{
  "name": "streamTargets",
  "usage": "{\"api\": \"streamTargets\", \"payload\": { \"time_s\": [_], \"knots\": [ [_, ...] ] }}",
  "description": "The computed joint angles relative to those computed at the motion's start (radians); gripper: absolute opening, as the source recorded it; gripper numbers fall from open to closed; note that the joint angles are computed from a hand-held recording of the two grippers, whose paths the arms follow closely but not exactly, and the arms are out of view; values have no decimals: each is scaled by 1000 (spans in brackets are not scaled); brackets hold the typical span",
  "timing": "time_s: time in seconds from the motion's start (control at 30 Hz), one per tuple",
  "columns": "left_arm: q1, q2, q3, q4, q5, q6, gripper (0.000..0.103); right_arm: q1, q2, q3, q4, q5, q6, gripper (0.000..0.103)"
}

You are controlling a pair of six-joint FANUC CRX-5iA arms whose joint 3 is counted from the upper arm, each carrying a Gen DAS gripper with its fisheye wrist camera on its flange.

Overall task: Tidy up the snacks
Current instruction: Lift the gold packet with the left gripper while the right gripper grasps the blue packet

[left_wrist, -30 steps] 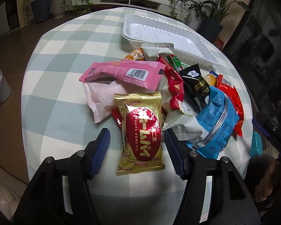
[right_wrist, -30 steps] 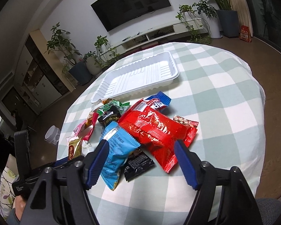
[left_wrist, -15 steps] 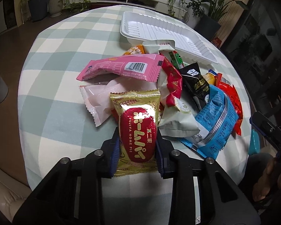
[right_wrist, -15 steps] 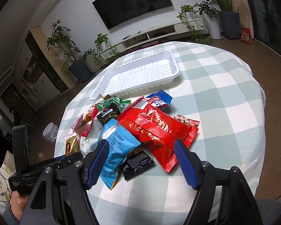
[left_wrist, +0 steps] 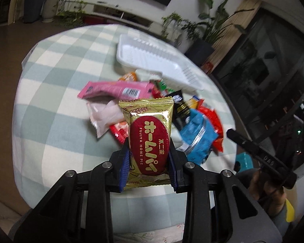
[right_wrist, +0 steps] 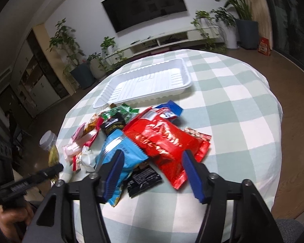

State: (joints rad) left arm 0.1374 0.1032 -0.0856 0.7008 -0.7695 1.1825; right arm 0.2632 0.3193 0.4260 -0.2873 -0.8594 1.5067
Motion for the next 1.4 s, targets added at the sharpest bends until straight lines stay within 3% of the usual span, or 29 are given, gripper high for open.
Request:
{"api": "streamTargets", "payload": {
  "time_s": [0.17,0.37,0.67,1.0,1.17,1.3,1.4],
  "knots": [
    [3,-23,-61,113,42,-93,29,-20,-1,37,-141,-59,128,58],
    [0,-21,-78,157,54,-135,29,-61,72,127,-289,-283,33,58],
    [-1,-27,-107,224,62,-203,29,-72,122,189,-362,-310,-118,58],
    [-4,-30,-122,256,65,-228,30,-16,130,206,-222,-262,-307,58],
    [-7,-29,-123,265,65,-235,30,28,142,237,-99,-259,-330,59],
    [-7,-30,-126,274,68,-237,30,72,168,267,36,-277,-339,71],
    [-7,-29,-127,279,65,-242,30,97,178,269,111,-273,-346,74]
  ]
}}
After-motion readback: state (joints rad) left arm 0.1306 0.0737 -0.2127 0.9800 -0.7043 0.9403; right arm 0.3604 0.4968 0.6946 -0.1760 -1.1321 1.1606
